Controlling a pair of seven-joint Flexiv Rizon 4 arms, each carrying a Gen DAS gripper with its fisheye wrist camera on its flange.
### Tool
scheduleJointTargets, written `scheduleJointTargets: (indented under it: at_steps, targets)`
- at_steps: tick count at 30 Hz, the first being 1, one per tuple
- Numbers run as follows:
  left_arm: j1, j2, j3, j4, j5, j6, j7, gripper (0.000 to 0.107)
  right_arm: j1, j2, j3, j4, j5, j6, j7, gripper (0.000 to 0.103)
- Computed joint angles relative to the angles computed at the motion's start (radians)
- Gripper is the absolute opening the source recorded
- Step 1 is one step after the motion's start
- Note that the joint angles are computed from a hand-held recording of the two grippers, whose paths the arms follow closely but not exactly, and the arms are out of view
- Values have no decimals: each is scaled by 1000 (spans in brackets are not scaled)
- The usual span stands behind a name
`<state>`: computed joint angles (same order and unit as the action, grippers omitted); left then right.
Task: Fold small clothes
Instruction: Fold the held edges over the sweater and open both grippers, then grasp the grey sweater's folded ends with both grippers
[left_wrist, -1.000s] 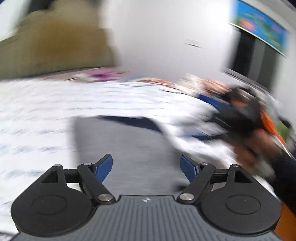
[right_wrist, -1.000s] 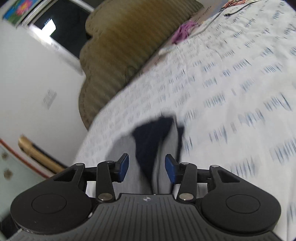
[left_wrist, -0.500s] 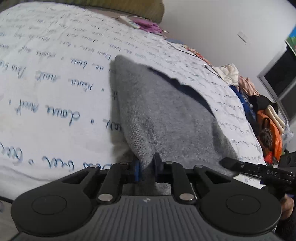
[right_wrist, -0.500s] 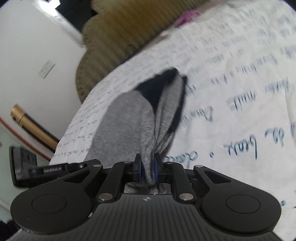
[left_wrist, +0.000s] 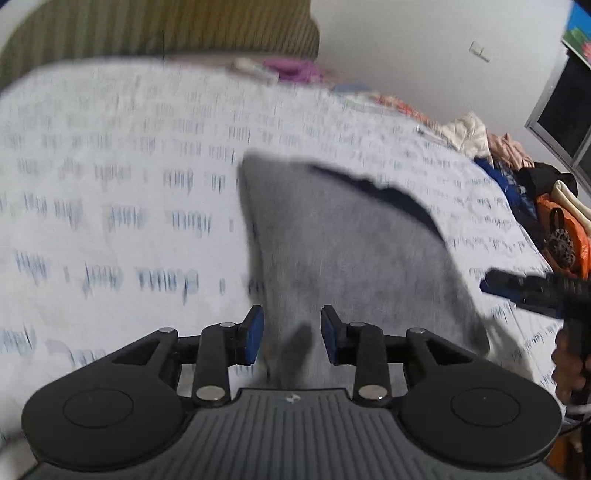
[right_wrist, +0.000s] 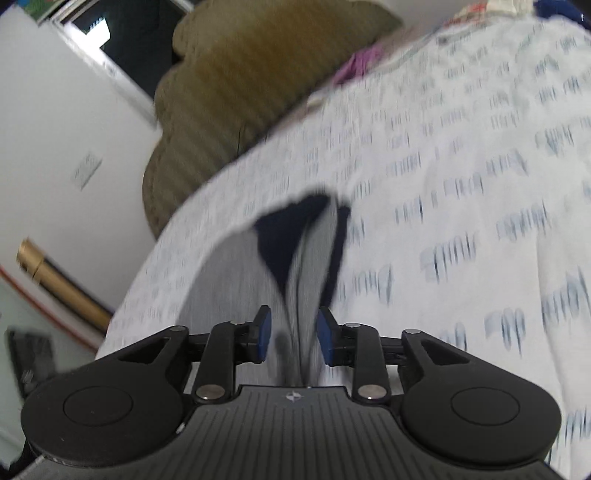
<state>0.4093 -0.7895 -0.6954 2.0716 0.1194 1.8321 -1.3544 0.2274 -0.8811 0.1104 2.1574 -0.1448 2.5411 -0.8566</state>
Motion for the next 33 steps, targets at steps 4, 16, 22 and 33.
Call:
scheduleJointTargets:
  at_steps: [4,16,22,33]
  targets:
    - [-130,-13,91,-91,-25,18,3,54,79,-9,-59,-150,48,-94,-65,43]
    - [-225,-115,151,-190,-80,-9,25,66,304,-182,-287,-507,210,-437,-299,50]
    - [-201,-131,126,-196,-64,-13,45,69,310,-199,-265,-511,288,-391,-335,50]
    - [-174,-75,104,-179,-13,84,65,67,259,-88,-176,-467,289,-345,-302,77]
